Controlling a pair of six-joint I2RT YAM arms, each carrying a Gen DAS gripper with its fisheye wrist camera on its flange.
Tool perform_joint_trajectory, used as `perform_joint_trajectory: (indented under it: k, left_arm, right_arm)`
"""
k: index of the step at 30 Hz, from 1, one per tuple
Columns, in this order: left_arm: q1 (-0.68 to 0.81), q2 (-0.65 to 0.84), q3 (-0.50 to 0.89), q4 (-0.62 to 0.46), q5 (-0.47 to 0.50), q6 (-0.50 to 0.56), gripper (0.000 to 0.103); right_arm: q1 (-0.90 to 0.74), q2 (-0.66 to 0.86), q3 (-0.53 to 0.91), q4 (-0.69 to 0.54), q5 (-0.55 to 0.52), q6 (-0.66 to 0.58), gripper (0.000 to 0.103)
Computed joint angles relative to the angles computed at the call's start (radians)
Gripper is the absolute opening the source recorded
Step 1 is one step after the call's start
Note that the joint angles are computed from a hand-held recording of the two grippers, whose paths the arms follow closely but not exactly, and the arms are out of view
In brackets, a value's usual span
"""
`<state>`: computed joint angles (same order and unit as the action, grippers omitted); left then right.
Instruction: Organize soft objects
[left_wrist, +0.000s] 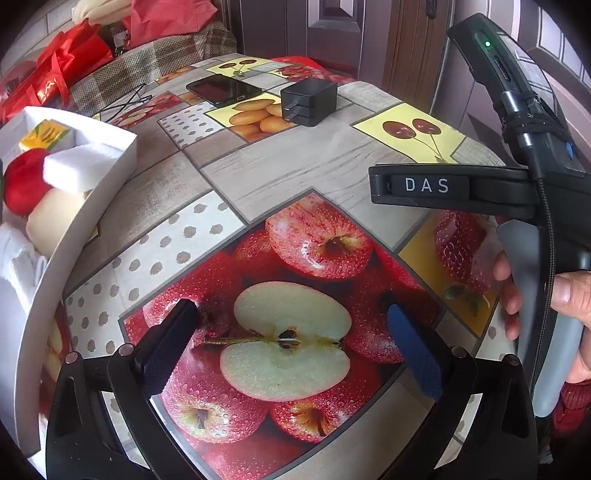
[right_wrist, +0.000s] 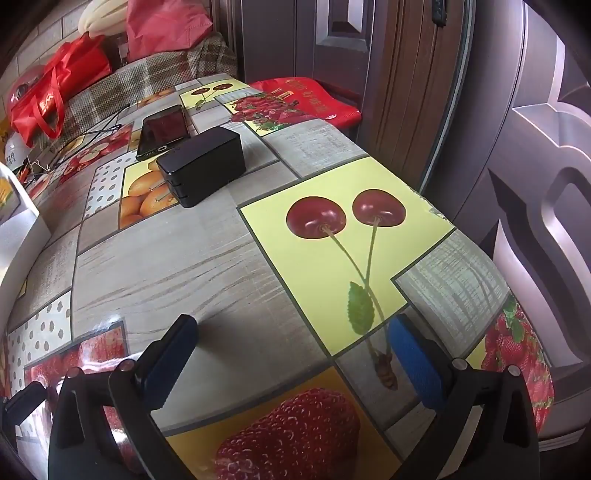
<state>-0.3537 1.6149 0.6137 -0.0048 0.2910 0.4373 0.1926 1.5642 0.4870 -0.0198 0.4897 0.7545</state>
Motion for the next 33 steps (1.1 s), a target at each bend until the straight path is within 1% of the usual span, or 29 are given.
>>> perform_joint_trajectory:
  k: [2,4,22,33]
  left_arm:
    - [0.000,0.000,0.000,0.000,0.000,0.001,0.102]
    - [0.000,0.001,0.001,0.000,0.000,0.000,0.102]
    - [0.000,0.000,0.000,0.000,0.000,0.000,0.103]
    - [0.004,-0.015,0.000,-0.016,0.002,0.003,0.103]
  right_arm:
    - [0.000,-0.001,-0.001,0.001,0.000,0.000,0.103]
    - [0.005,-0.007,0.008,-0.025,0.004,-0.006,0.103]
    - [0.027,0.043,0.049,-0.030,0.022,0.000,0.103]
    - [0.026,0.047,0.046,-0.019,0.025,0.005,0.103]
